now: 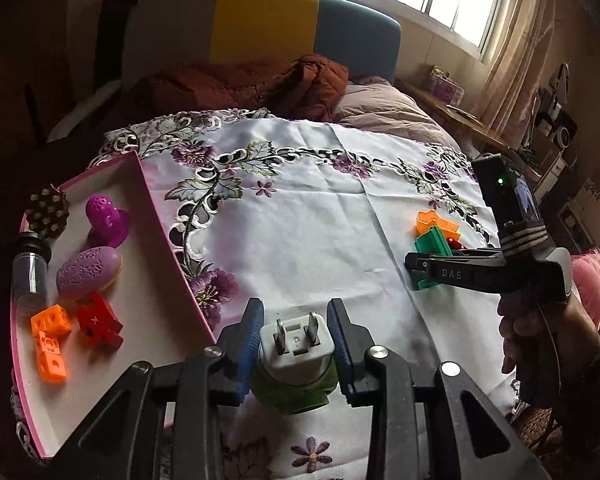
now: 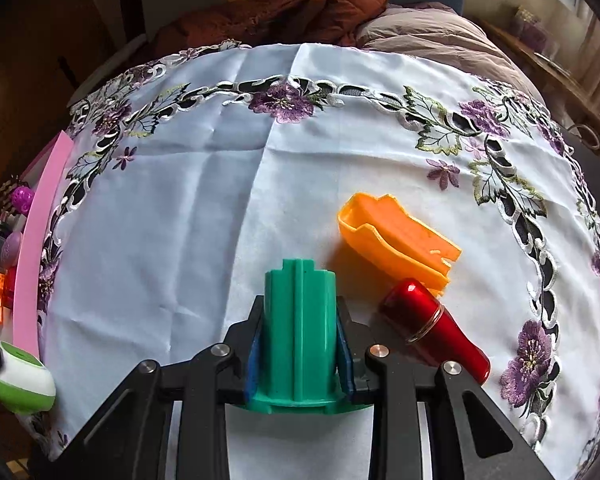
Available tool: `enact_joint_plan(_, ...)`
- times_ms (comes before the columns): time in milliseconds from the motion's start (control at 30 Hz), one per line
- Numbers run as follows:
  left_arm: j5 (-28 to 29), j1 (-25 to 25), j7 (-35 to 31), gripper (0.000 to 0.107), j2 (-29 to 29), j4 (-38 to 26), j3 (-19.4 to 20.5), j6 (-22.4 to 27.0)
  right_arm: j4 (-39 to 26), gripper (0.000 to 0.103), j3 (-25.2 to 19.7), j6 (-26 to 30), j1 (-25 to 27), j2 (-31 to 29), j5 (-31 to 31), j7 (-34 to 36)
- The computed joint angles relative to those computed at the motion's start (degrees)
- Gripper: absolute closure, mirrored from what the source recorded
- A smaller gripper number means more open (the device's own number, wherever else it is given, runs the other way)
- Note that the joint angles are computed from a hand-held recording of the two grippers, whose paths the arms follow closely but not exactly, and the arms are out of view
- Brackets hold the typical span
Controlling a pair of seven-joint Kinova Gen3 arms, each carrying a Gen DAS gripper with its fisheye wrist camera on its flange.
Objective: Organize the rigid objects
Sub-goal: 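Grasp the teal green block with the right gripper while the left lifts the green plug toy, then carry the green plug toy into the tray and open the left gripper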
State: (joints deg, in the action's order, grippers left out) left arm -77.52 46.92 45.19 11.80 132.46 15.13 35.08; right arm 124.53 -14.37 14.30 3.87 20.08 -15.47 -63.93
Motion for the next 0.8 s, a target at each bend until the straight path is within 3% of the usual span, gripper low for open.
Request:
enact_joint_plan(133, -4.29, -1.39, 3.96, 0.075, -1.02, 1.95, -0.48, -3.16, 0.59, 0.073, 1.82, -1.20, -2.67, -0.30, 1.77, -1.69)
enact_joint_plan(467, -7.09, -3.38, 9.20, 0.075, -6.18, 5.77, 2.80, -0.84, 1.28, 0.073, 2.85, -2.80, -4.70, -0.49, 5.20, -3.73)
enact_joint_plan(600, -12.16, -5.71, 14.87, 0.075, -7.83, 8.31, 3.14, -2.83, 1.40, 0.073, 2.67, -3.00, -4.64, -0.56, 6.10, -4.43)
enact_joint_plan(800, -6.39, -5.88, 13.62, 0.075, -12.03, 10.99, 5.36, 1.61, 1.46, 0.073, 2.40, -3.02, -4.40, -0.60, 6.75, -4.71)
